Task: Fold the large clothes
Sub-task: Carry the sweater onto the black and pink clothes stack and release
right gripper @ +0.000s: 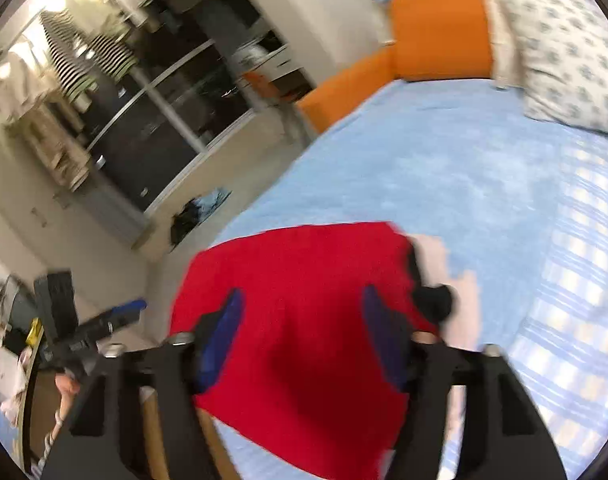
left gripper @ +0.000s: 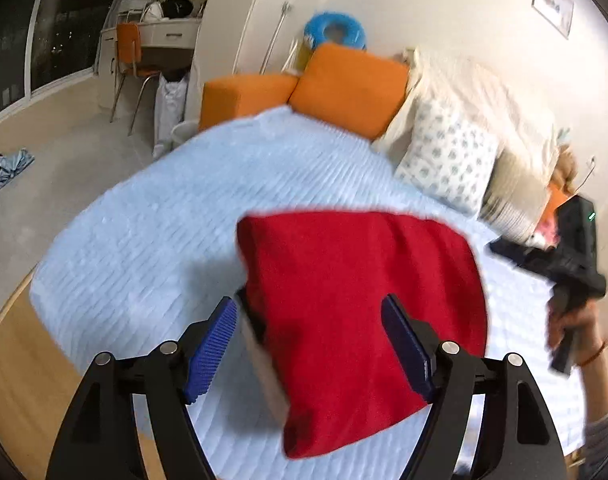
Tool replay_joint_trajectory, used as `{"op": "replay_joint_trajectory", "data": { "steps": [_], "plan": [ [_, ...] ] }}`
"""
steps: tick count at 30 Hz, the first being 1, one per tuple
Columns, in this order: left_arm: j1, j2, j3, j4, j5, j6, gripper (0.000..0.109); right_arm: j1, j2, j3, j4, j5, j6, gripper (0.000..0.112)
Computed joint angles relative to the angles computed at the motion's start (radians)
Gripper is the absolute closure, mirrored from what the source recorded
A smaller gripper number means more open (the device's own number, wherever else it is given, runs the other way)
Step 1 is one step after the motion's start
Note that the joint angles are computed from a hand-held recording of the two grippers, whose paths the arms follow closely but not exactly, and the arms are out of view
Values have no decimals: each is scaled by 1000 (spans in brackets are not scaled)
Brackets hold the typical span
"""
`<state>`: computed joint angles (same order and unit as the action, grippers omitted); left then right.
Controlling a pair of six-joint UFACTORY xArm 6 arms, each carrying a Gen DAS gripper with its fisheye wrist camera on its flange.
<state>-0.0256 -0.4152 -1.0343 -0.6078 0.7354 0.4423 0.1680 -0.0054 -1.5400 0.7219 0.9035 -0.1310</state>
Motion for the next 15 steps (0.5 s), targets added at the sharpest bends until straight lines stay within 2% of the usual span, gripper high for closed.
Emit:
{"op": "replay_joint_trajectory", "data": {
  "steps": [1,3,7,10,13,15],
  "plan": [
    [-13,16,-17,24,-11,-5,32,20,23,-35,-68,14,49,76],
    [-49,79,-66,83,-25,-41,34,57,97,-131,-205,75,144,83],
    [-111,246,-173,141,-24,-108,40,99,181,-190,-453,76,263,95],
    [-144,363,-246,217,-59,-174,41,84,222,-193,-482,41,299,97],
    [-139,480,-345,204,-52,-195,37,62,292,-238,-423,51,277,97],
    [-127,546,-394,156,-53,-184,35,51,313,-236,-381,25,264,97]
  ]
}}
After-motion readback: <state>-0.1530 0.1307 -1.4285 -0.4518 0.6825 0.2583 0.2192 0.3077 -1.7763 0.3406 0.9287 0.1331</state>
